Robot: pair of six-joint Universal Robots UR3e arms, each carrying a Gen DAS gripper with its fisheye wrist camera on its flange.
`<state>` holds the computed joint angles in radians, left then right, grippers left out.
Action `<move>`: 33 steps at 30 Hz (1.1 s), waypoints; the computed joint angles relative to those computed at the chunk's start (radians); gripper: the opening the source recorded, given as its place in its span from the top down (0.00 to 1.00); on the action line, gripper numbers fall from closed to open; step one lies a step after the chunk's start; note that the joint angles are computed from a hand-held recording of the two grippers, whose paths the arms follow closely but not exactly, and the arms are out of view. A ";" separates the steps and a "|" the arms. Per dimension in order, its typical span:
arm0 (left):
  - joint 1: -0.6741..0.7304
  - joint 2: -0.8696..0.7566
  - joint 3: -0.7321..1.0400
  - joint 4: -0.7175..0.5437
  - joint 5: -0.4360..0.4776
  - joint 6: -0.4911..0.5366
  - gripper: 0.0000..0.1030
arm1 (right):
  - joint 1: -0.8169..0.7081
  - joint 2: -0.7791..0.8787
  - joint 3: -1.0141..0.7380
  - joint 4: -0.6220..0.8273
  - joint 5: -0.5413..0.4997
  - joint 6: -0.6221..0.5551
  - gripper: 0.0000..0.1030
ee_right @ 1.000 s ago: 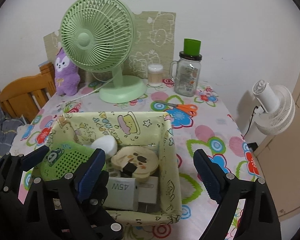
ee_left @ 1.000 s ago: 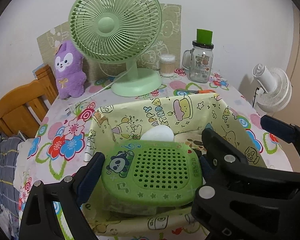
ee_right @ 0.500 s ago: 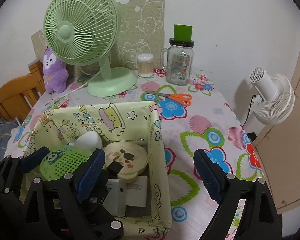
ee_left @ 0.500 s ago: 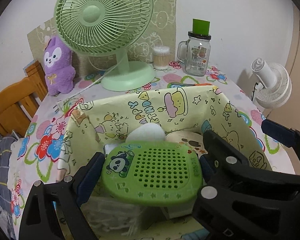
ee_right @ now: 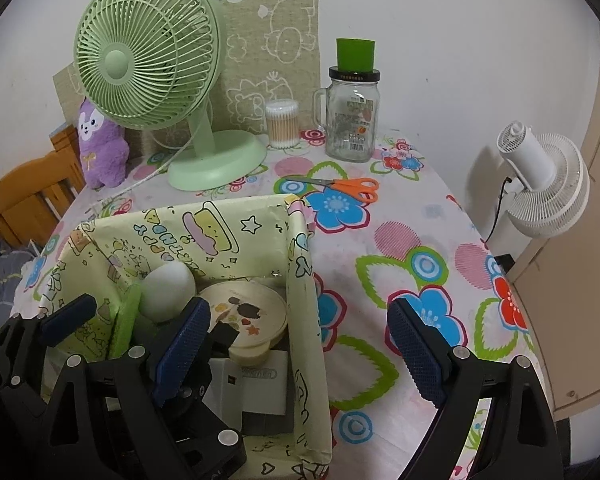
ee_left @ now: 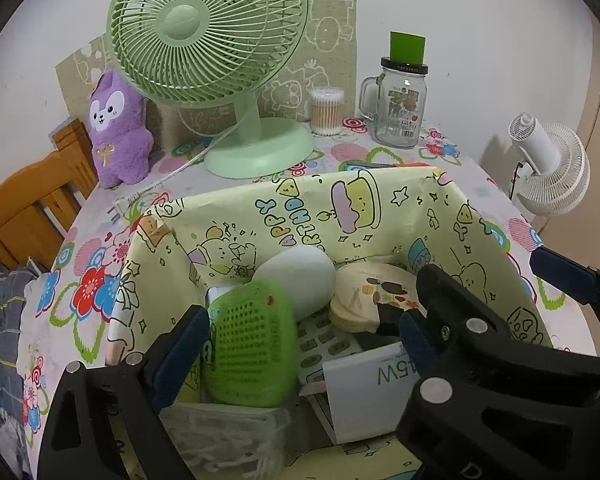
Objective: Organize rigid objects
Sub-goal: 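Lower the earbud case and speaker into the basket and open both tools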
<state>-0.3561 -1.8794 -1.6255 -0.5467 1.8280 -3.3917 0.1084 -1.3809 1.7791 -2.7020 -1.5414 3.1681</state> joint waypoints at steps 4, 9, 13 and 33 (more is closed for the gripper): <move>-0.008 0.018 -0.008 -0.005 0.017 0.005 0.06 | 0.000 -0.023 0.016 -0.002 0.008 -0.002 0.10; -0.013 0.051 -0.028 -0.026 0.023 0.008 0.05 | 0.006 -0.049 0.035 -0.001 0.011 -0.007 0.10; -0.023 0.082 -0.051 -0.033 0.045 0.005 0.05 | 0.012 -0.075 0.051 0.006 0.015 -0.008 0.10; -0.041 0.311 -0.242 -0.047 0.093 -0.071 0.04 | 0.050 -0.249 0.161 0.046 -0.002 0.002 0.10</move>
